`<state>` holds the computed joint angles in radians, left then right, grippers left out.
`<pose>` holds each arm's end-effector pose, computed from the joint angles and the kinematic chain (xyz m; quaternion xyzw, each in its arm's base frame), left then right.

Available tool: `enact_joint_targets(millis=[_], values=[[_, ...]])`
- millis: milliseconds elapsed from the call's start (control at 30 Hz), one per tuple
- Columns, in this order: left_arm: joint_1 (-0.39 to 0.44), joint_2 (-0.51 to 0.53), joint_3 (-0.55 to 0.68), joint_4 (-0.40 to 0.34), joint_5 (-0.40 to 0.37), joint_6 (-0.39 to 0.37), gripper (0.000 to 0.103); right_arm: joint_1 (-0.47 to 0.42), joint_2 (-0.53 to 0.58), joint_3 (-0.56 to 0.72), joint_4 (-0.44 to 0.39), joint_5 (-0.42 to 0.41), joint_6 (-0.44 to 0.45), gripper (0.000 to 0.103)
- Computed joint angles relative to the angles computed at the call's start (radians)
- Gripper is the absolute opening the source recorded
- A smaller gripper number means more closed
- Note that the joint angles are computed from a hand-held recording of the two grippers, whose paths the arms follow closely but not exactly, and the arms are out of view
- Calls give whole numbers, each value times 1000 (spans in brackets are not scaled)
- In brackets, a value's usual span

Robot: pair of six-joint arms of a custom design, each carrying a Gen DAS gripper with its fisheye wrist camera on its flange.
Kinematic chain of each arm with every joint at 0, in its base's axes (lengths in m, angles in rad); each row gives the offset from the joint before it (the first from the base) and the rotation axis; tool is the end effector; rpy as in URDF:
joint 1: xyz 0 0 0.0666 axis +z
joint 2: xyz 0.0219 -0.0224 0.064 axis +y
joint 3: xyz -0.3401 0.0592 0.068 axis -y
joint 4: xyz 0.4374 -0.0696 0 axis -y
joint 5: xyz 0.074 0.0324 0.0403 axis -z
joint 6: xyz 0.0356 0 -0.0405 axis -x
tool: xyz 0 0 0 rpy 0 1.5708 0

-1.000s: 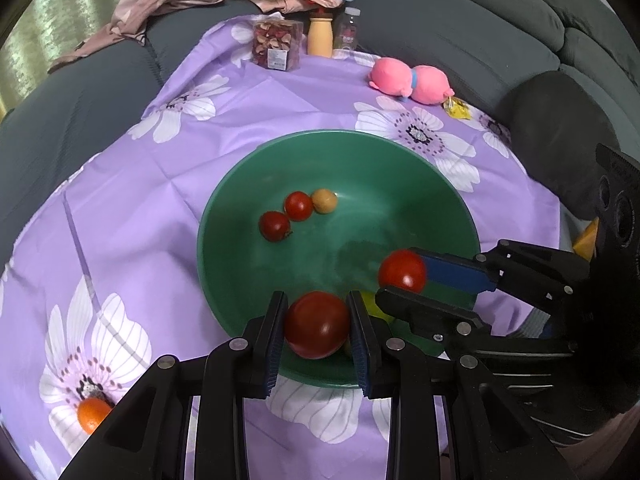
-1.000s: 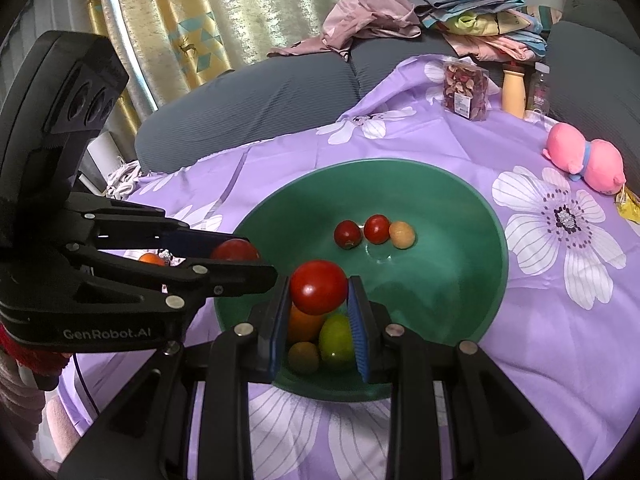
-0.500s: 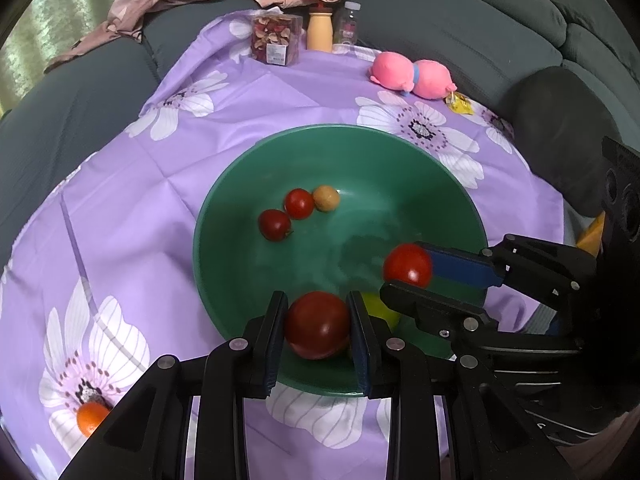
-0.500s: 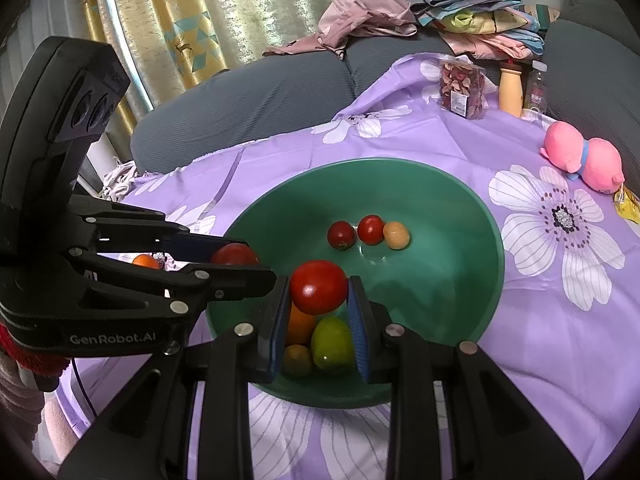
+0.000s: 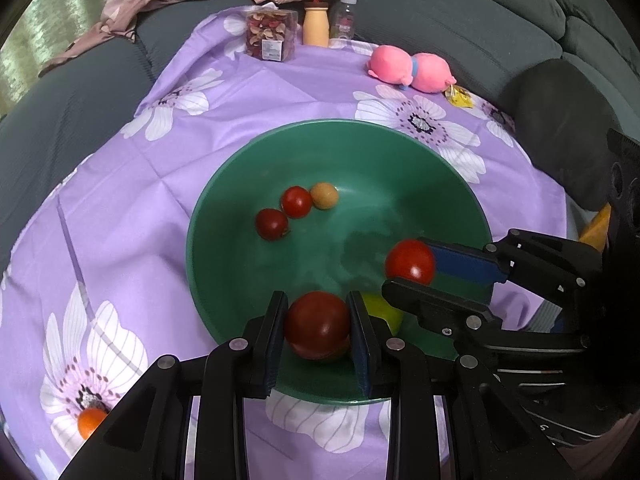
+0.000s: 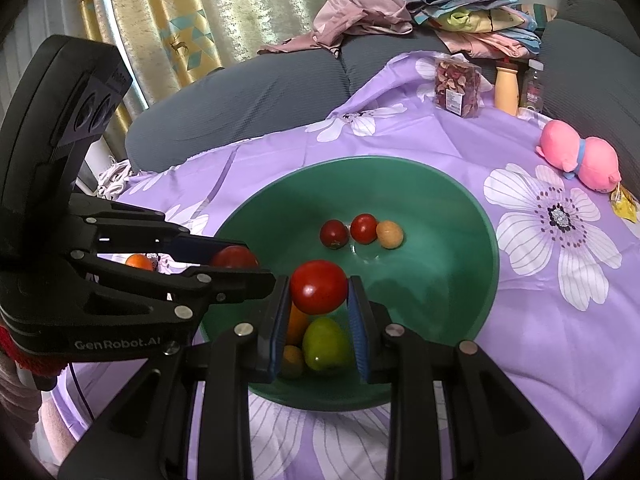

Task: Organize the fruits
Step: 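Lower both red tomatoes into the green bowl with both tools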

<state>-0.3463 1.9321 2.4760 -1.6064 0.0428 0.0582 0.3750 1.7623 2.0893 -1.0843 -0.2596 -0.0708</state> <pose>0.5949 -0.2167 0.5552 0.1442 0.9569 -0.0708 0.2421 0.5981 0.2448 0.5174 -0.1886 0.8924 0.2027 0.3563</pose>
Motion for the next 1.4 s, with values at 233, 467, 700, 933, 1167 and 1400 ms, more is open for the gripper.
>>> enact_joint_targets(millis=[233,467,700,933,1167,1400], values=[[-1,13,19,-15,-5,-8,30,0,2,1,-3,4,0,29],[-3,17,22,-18,-9,-14,30,2,3,1,-4,14,1,29],[-4,19,21,-22,-19,-24,30,3,8,7,-10,25,3,29],[-5,35,45,-37,-25,-30,30,4,15,20,-21,41,7,29],[-4,54,69,-56,-28,-37,30,6,23,30,-29,57,10,29],[-7,77,103,-78,-31,-37,30,7,28,35,-35,66,10,29]])
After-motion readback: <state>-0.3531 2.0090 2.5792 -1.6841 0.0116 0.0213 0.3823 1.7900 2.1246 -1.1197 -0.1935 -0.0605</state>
